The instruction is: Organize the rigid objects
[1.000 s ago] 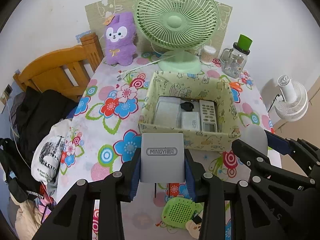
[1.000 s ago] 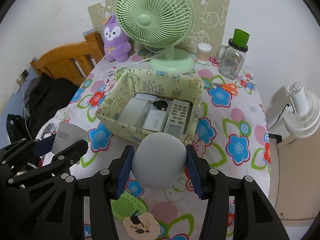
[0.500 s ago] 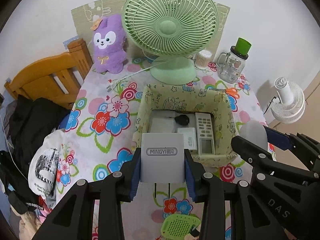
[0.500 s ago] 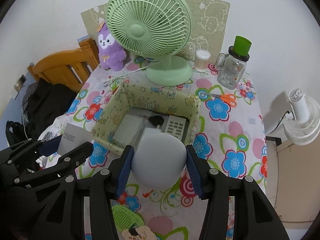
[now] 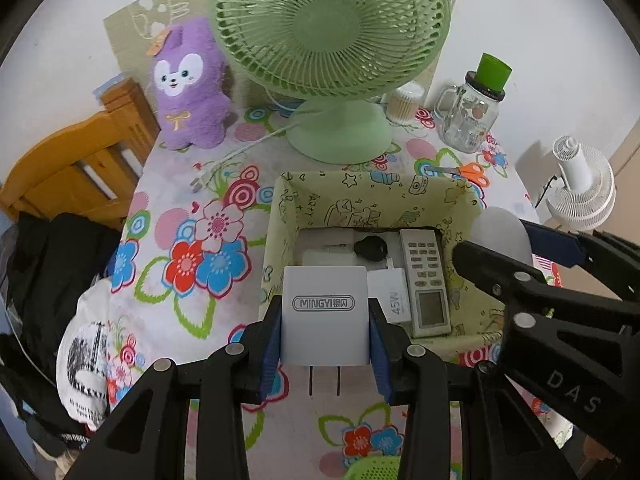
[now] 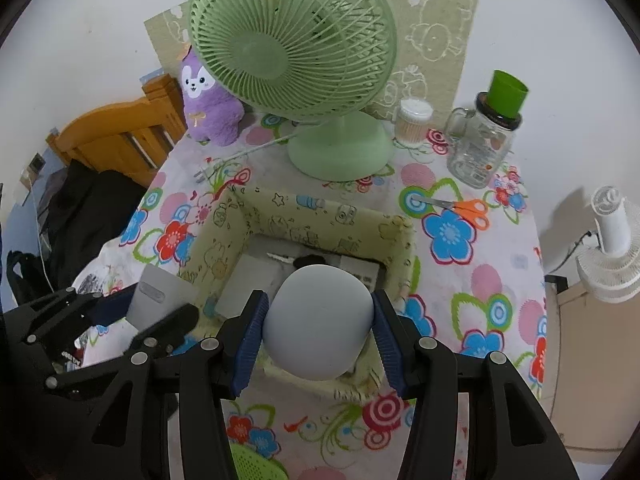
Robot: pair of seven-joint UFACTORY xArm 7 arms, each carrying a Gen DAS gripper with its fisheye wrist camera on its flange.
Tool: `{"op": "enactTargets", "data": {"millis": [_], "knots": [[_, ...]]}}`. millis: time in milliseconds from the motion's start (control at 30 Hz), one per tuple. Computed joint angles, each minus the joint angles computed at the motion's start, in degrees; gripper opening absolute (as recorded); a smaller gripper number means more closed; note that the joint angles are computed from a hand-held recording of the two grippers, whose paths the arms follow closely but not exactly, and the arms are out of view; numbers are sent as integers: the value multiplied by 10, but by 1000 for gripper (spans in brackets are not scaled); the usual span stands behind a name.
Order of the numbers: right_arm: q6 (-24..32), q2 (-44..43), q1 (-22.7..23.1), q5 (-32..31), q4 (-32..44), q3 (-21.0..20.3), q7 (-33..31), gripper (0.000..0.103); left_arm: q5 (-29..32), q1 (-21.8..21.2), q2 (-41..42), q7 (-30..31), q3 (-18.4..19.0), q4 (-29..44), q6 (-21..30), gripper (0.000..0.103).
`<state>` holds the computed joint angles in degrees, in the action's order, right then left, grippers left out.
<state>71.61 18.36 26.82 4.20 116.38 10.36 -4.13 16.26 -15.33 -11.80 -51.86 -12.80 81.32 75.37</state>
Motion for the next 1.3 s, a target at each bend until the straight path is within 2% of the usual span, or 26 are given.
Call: {"op": "enactTargets", "data": {"millis": [167, 500, 733, 1100, 1200, 1300], "knots": [[14, 47, 13, -11, 52, -3, 9, 55, -6, 4, 11, 25, 12, -7, -27, 40], [28, 102, 31, -15, 109, -11, 28, 55, -19, 13, 33, 63, 28, -19, -72, 40], [51, 140, 34, -11, 152, -18, 58, 55, -21, 17, 51, 83, 36, -19, -91, 40], [56, 175, 40, -22, 189, -28, 71, 55, -22, 17, 92, 109, 48, -6, -108, 40], [54, 177, 40, -22, 186, -28, 73, 55, -8, 16, 97, 101, 49, -7, -104, 42], [57, 182, 41, -21, 190, -28, 77, 55, -11, 14, 97, 108, 49, -8, -110, 51]]}}
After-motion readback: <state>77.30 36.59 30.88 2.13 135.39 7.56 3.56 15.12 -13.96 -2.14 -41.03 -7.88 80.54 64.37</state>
